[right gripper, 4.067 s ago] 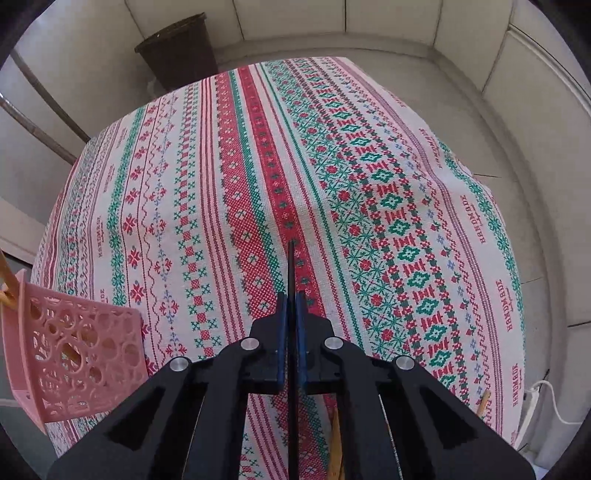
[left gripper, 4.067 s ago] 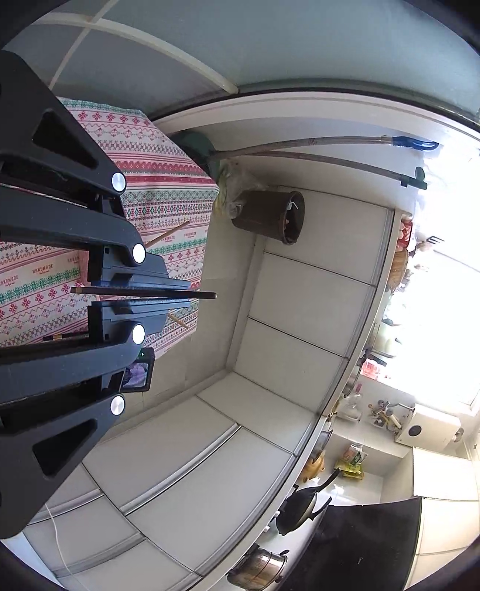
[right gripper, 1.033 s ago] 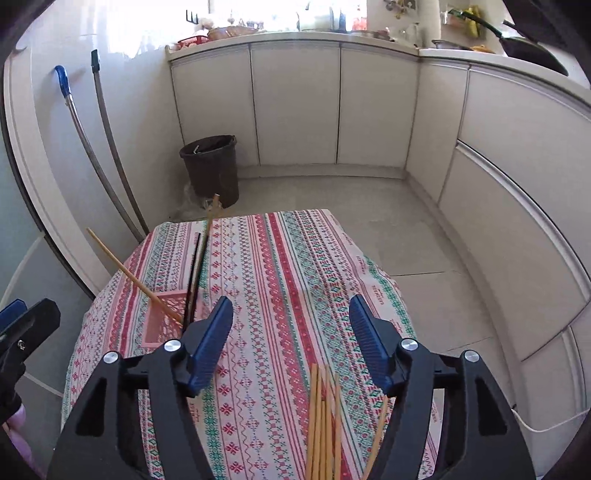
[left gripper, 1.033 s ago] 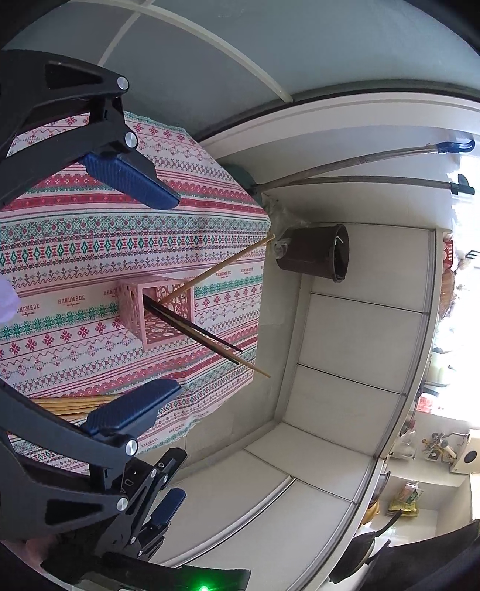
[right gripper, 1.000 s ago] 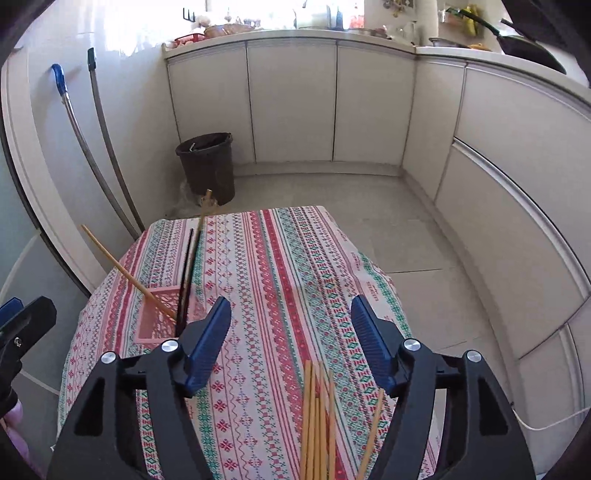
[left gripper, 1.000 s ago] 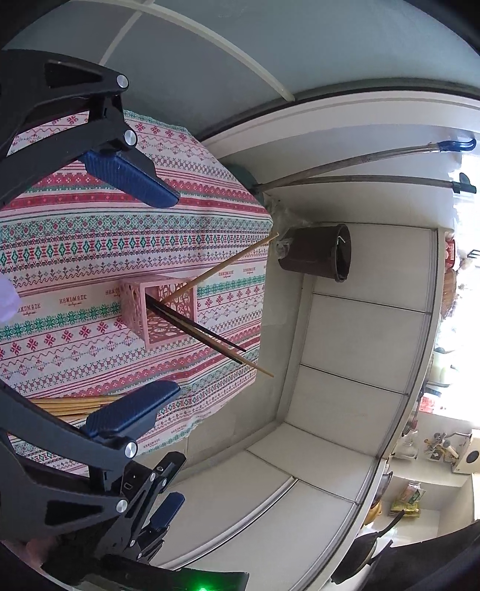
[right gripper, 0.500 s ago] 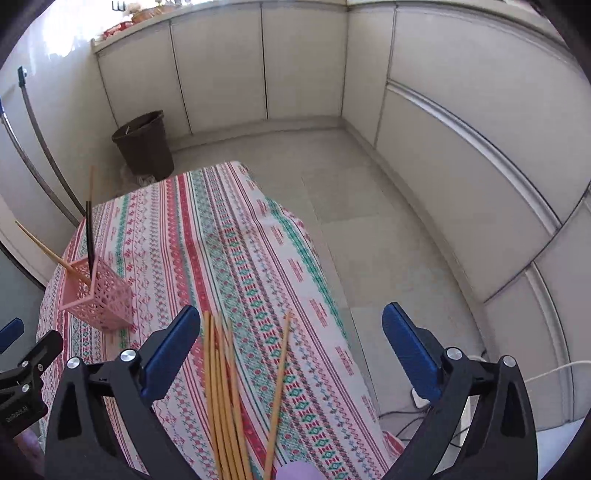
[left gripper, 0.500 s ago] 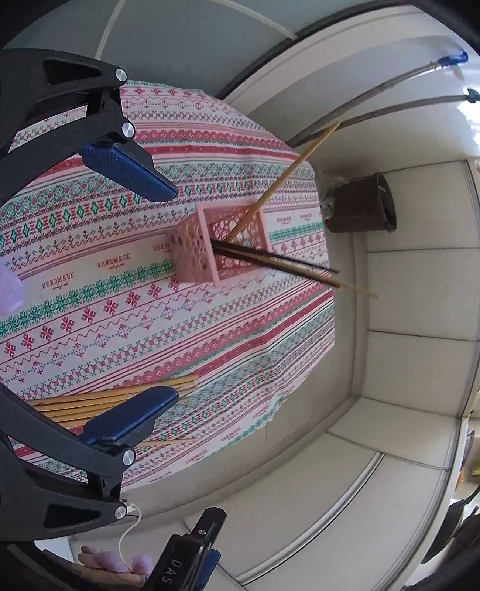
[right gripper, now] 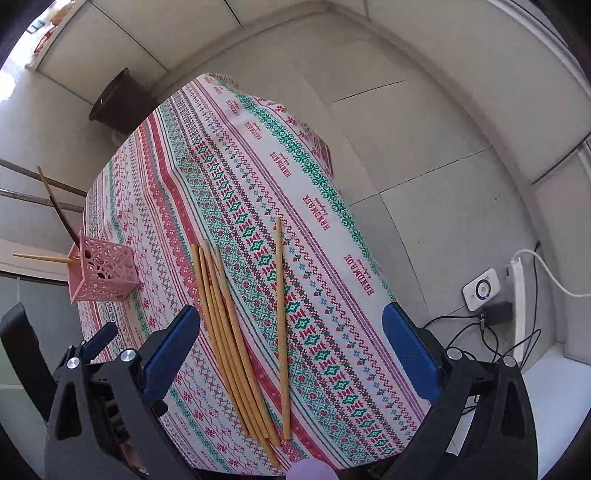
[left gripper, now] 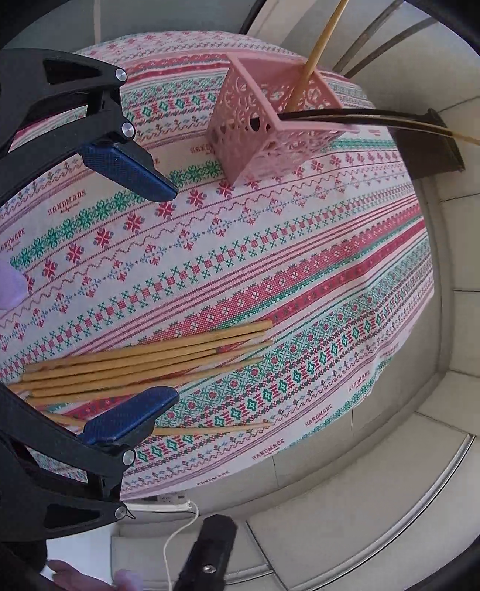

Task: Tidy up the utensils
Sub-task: 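Lower the left tool onto the chopstick pile while the right tool closes on another chopstick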

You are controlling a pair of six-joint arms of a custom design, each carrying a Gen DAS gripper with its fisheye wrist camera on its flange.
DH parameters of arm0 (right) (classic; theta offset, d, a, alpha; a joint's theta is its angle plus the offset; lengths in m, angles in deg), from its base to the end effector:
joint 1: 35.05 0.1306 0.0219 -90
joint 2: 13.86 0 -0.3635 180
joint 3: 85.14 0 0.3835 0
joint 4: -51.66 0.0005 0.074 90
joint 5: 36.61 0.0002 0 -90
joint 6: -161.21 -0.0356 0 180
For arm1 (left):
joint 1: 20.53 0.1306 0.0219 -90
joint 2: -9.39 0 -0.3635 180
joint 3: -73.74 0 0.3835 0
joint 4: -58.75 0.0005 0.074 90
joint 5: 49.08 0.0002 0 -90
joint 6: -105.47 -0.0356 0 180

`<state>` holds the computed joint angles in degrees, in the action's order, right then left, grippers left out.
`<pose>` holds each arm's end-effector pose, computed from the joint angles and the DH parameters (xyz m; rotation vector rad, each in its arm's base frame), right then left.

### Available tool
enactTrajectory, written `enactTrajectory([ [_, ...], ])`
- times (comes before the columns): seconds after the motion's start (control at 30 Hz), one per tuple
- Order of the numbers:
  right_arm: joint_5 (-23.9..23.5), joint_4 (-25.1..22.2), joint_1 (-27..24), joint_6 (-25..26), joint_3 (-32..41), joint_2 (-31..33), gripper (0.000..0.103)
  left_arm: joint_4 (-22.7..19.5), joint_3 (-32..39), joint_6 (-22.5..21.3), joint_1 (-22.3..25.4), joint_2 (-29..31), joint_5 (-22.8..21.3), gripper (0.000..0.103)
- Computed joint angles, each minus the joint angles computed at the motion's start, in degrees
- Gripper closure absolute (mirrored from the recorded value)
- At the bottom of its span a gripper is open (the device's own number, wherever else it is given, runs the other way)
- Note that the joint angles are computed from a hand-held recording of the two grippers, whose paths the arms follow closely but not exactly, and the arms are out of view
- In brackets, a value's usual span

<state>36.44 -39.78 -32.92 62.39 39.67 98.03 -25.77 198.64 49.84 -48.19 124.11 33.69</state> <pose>0.5518 0.0304 0.4477 0.1274 2.9333 0.4636 0.5162 -0.2660 0.4233 -0.1910 2.8362 -0.0475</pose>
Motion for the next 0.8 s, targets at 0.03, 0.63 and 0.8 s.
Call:
enactTrajectory([
  [0.03, -0.20, 0.08, -0.14, -0.33, -0.10, -0.08, 0.007, 0.26, 0.39, 1.54, 0.58, 0.50, 1.47, 0.007],
  [0.63, -3.89, -1.53, -2.17, -2.03, 3.69, 2.86, 0.007, -4.95, 11.42, 7.50, 2.71, 11.69, 0.12, 0.046],
  [0.8, -4.11, -1.35, -2.50, -2.61, 3.62, 2.86, 0.007, -4.37, 11.82, 8.02, 3.14, 11.51, 1.12, 0.046],
])
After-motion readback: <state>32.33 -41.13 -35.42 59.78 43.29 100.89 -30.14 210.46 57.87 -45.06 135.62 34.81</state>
